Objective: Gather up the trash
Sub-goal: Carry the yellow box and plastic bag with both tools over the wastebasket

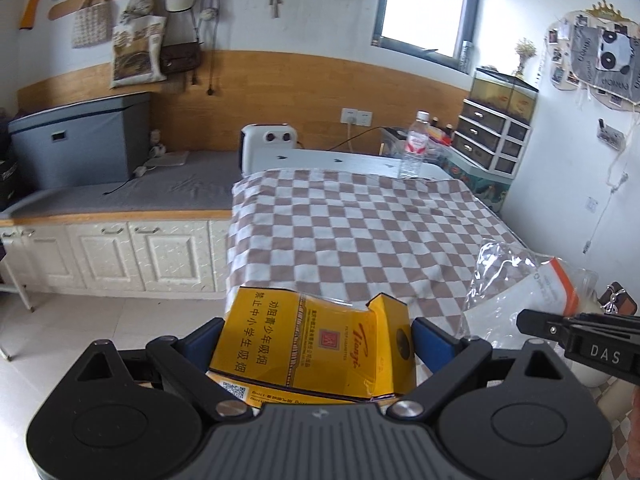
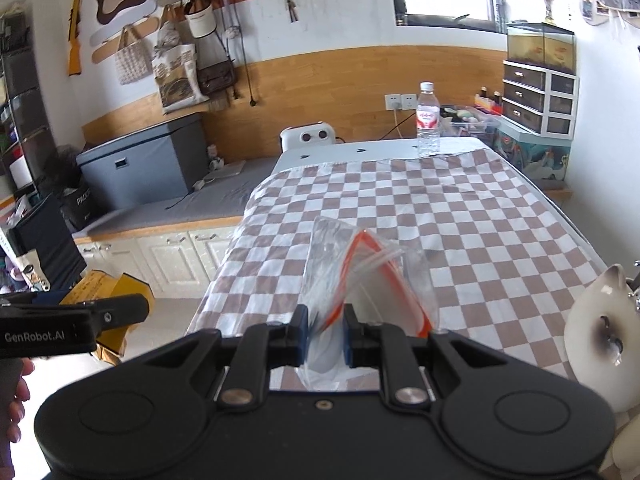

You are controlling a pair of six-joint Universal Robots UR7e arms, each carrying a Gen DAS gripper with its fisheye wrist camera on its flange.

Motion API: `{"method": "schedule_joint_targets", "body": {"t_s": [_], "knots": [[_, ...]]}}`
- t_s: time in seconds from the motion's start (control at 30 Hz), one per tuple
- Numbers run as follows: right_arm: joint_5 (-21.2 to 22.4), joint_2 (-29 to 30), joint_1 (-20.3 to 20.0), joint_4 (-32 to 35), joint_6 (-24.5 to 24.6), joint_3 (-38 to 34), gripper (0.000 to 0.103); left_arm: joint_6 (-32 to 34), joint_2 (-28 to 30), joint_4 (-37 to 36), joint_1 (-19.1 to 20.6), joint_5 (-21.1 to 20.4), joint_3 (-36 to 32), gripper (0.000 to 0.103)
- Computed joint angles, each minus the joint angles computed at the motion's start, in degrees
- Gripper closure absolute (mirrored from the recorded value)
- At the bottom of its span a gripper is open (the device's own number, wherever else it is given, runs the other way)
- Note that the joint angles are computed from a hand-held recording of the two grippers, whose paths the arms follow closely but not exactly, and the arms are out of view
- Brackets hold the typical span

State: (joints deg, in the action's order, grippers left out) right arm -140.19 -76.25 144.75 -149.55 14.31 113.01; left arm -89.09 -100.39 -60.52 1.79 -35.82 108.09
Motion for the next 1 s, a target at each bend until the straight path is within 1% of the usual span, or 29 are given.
{"method": "schedule_joint_targets", "body": {"t_s": [0.1, 0.2, 0.3, 0.53, 0.7, 0.8, 1.0], "knots": [[0.27, 0.7, 0.94, 0.97, 0.5, -0.34, 0.085, -3.12, -1.4, 3.55, -1.01, -0.85, -0.05, 0.006], [0.11, 1.94, 1.78, 1.94, 1.83, -0.97, 0.085, -4.73, -3.14, 6.03, -1.78, -1.77, -0.15, 0.006], [-0.04, 3.69, 2.54, 3.35, 3.59, -2.11, 0.085, -5.63, -4.89, 8.77, -2.3, -2.19, -0.37, 0.006], [0.81, 9.24, 3.73, 3.32, 7.15, -4.92, 0.085, -5.91, -9.83, 14.65, -1.81, -3.59, -1.39, 0.006], [1.96, 14.5, 4.37, 3.56, 9.11, -8.16, 0.085, -5.36, -13.48, 19.31, -0.39, -3.75, -2.97, 0.006], [2.85, 17.82, 4.49, 3.7, 9.93, -10.44, 0.085, -4.46, -15.44, 21.46, 1.12, -3.71, -3.89, 0.006], [4.69, 24.23, 4.4, 3.79, 11.34, -14.98, 0.085, -2.83, -19.11, 25.9, 5.89, -2.9, -6.48, 0.006]]}}
